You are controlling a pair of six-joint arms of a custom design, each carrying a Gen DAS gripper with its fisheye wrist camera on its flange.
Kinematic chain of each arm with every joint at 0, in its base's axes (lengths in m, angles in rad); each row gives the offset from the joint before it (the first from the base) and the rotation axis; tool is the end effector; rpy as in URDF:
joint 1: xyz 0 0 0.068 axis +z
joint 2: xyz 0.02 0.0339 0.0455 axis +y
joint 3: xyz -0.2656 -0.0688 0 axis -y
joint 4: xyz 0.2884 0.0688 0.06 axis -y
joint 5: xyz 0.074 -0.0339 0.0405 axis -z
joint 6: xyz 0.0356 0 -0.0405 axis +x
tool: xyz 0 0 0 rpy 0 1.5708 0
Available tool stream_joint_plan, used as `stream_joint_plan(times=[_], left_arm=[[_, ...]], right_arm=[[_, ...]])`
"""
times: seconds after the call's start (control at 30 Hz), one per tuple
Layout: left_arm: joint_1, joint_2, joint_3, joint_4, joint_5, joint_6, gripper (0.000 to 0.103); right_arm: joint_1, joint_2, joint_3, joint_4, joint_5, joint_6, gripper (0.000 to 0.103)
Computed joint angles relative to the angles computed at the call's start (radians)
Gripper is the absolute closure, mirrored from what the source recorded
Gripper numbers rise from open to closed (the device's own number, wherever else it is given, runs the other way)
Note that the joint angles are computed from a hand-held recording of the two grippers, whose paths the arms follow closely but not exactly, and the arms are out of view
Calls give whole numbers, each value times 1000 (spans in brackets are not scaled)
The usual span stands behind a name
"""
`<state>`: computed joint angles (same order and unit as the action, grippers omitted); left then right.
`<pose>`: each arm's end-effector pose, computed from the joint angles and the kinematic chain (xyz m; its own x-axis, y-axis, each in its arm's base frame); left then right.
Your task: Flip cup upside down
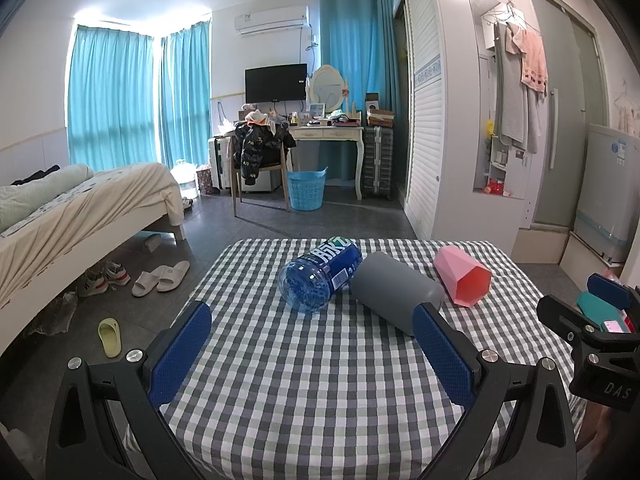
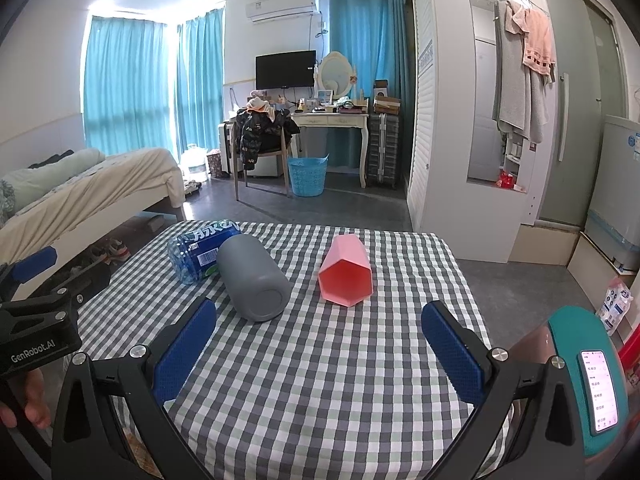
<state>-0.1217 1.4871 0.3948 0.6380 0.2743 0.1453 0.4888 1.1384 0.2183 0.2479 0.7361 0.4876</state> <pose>0.2779 -0.0437 0.1023 -0.3791 0.1868 -0.9063 0.4178 0.9085 0.0125 0.1964 0.0774 0.0990 -0.4315 0.1638 -0.8871 0.3599 0.9330 -0.0028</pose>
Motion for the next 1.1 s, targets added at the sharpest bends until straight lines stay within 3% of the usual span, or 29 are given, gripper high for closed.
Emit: stream_joint_plan(times=[1.1], left_arm=[[-5,-14,-20,9,-1,-9,0]], right_arm=[[-5,-62,-14,-27,0,-5,0]])
